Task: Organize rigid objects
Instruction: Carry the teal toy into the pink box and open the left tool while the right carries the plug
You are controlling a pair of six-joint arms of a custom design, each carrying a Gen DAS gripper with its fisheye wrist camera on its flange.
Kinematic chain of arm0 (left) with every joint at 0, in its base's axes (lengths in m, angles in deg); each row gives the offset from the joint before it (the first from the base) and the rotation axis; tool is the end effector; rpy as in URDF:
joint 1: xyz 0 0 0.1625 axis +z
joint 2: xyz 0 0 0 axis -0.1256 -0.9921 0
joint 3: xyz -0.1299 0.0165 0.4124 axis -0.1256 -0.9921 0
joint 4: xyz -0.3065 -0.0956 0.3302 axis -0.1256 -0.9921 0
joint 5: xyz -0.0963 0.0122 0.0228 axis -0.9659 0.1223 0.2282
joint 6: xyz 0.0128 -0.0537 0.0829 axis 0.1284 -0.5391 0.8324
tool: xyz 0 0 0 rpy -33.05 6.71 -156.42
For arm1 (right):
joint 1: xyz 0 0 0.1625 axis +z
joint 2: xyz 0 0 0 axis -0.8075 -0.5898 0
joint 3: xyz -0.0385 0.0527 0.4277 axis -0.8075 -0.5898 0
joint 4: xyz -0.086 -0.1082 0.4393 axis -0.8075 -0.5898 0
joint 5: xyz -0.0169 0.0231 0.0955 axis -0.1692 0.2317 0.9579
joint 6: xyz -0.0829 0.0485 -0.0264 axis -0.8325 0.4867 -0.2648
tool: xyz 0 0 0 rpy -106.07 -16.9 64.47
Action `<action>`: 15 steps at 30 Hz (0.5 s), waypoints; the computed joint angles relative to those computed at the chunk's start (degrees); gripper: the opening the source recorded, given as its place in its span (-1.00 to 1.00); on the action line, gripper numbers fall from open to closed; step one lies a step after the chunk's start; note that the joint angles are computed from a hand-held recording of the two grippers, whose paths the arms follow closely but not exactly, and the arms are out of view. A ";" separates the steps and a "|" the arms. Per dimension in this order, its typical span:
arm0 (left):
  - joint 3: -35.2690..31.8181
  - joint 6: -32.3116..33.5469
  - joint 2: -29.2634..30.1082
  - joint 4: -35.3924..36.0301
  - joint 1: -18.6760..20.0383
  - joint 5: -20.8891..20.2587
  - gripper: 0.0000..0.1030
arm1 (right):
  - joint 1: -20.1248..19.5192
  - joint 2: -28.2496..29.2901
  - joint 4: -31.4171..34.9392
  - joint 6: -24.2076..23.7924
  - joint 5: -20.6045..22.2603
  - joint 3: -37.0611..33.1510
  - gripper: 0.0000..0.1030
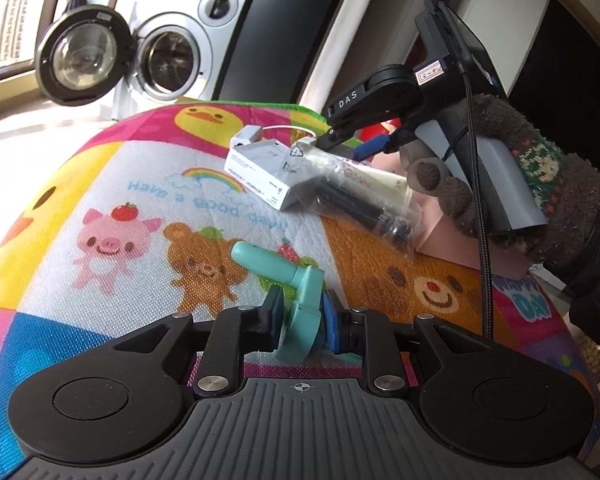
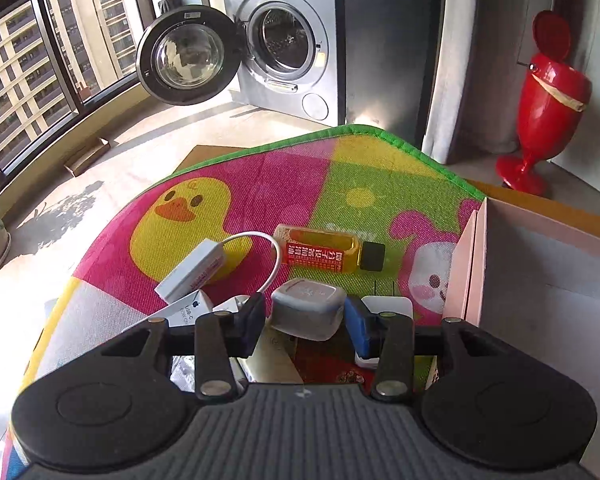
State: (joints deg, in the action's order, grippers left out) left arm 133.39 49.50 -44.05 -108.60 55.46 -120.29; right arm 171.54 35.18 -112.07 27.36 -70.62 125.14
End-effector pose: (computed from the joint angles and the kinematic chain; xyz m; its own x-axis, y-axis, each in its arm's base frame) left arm -0.0463 -0.3233 0.2414 -0.8634 0.3497 -0.3638 0.5029 0.6555 -0.5634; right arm 0.3316 -0.5044 0.0550 -0.7617 0.0130 0.6478 -0.3784 0.8027 -0.4610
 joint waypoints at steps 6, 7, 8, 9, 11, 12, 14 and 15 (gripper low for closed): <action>0.35 0.27 -0.68 -0.28 -0.27 -0.30 -0.55 | 3.66 -3.26 -6.62 -5.62 -0.33 5.03 -0.25; 0.47 0.37 -1.04 0.01 -0.55 -0.26 -0.56 | 4.72 -4.96 -7.53 -6.36 0.21 6.82 -0.26; 0.66 0.57 -1.70 0.55 -0.98 -0.35 -0.56 | 5.61 -6.49 -8.22 -6.64 0.75 8.51 -0.26; 1.01 0.90 -2.60 1.06 -1.65 -0.51 -0.60 | 6.92 -8.67 -8.48 -6.34 1.04 10.74 -0.26; 1.82 2.00 -5.03 2.95 -3.68 -0.72 -0.72 | 9.34 -12.63 -9.21 -5.68 0.84 15.21 -0.26; 2.19 2.70 -6.39 4.50 -5.02 -0.85 -0.72 | 10.21 -14.09 -9.66 -5.66 0.62 16.94 -0.26; 2.77 3.96 -9.30 9.05 -8.36 -1.11 -0.72 | 13.07 -18.05 -10.49 -4.57 -1.40 22.01 -0.26; 3.12 4.02 -10.81 11.93 -10.59 -0.51 -0.72 | 14.28 -19.73 -10.46 -3.61 -2.84 24.04 -0.26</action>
